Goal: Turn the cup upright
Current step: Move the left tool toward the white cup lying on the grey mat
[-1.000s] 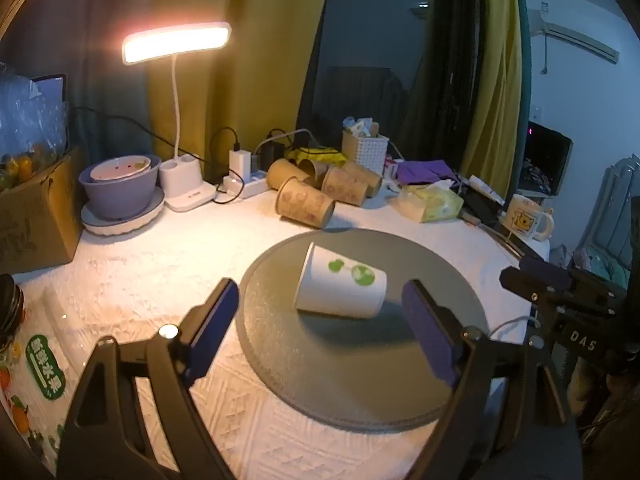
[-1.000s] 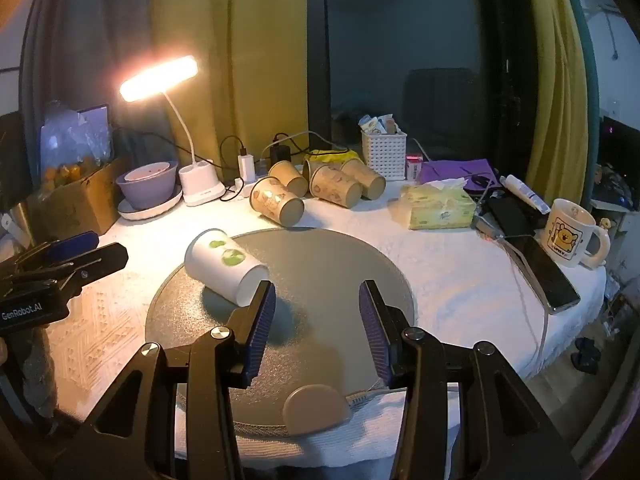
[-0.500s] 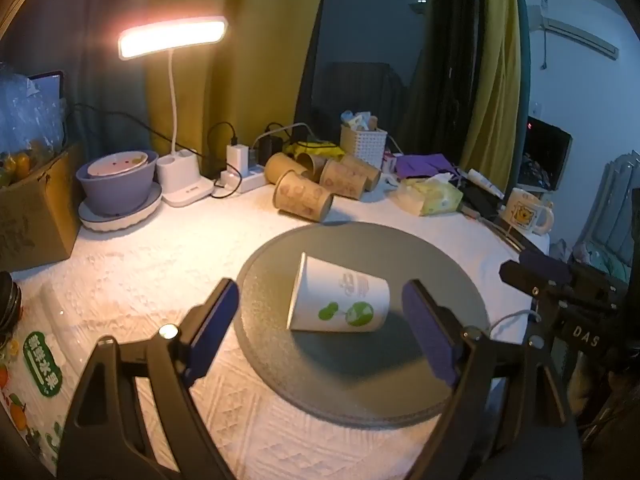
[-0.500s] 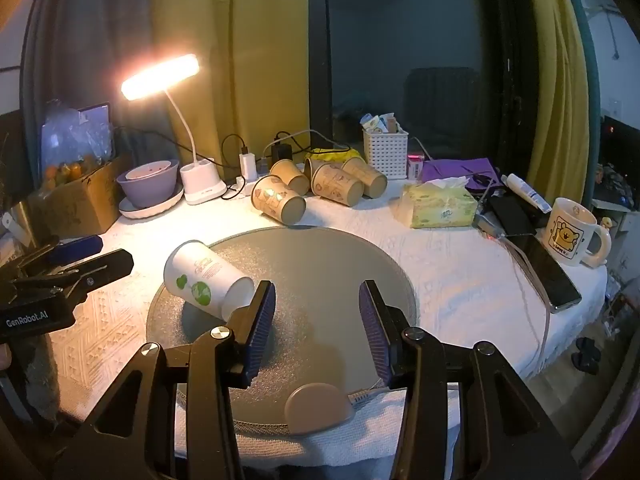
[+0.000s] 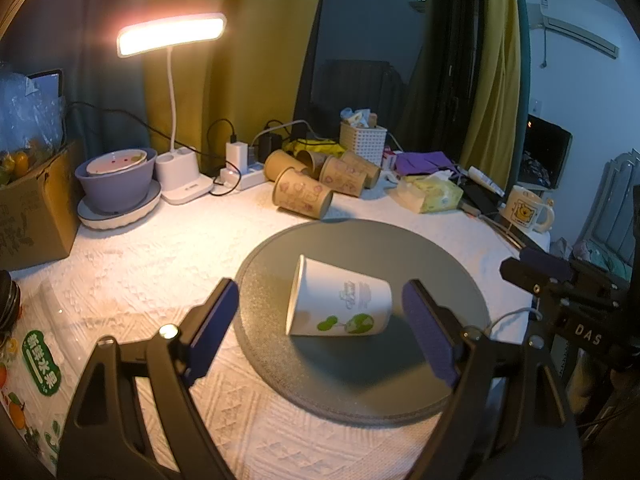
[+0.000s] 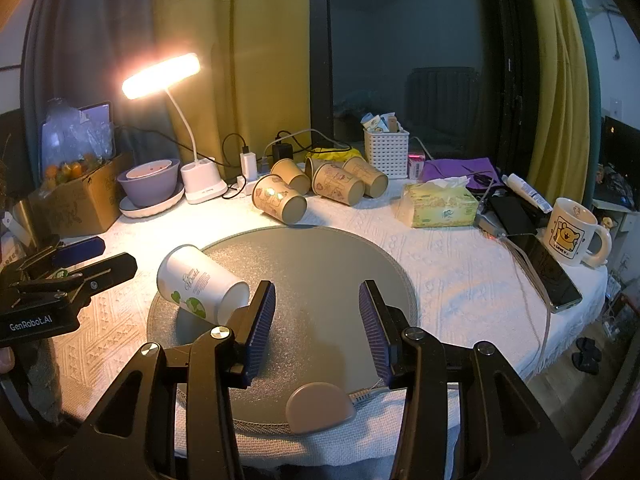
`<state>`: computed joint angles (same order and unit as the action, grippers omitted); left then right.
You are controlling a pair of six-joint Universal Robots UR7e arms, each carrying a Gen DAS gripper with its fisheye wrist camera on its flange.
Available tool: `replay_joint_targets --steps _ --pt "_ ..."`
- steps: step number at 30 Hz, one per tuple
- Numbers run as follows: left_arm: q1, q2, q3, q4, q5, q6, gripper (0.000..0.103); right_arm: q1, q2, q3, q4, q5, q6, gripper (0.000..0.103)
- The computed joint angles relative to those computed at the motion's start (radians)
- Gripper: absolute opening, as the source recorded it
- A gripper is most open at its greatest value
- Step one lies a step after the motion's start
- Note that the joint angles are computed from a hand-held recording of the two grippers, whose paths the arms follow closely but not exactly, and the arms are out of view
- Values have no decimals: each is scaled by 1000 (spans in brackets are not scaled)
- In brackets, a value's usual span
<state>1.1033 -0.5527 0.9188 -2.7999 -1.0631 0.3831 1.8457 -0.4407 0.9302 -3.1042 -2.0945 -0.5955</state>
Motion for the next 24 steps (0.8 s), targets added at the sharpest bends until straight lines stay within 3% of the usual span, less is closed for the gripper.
replay_joint_targets --steps 24 --pt "-12 -1 -16 6 -1 3 85 10 8 -9 -5 -13 -2 46"
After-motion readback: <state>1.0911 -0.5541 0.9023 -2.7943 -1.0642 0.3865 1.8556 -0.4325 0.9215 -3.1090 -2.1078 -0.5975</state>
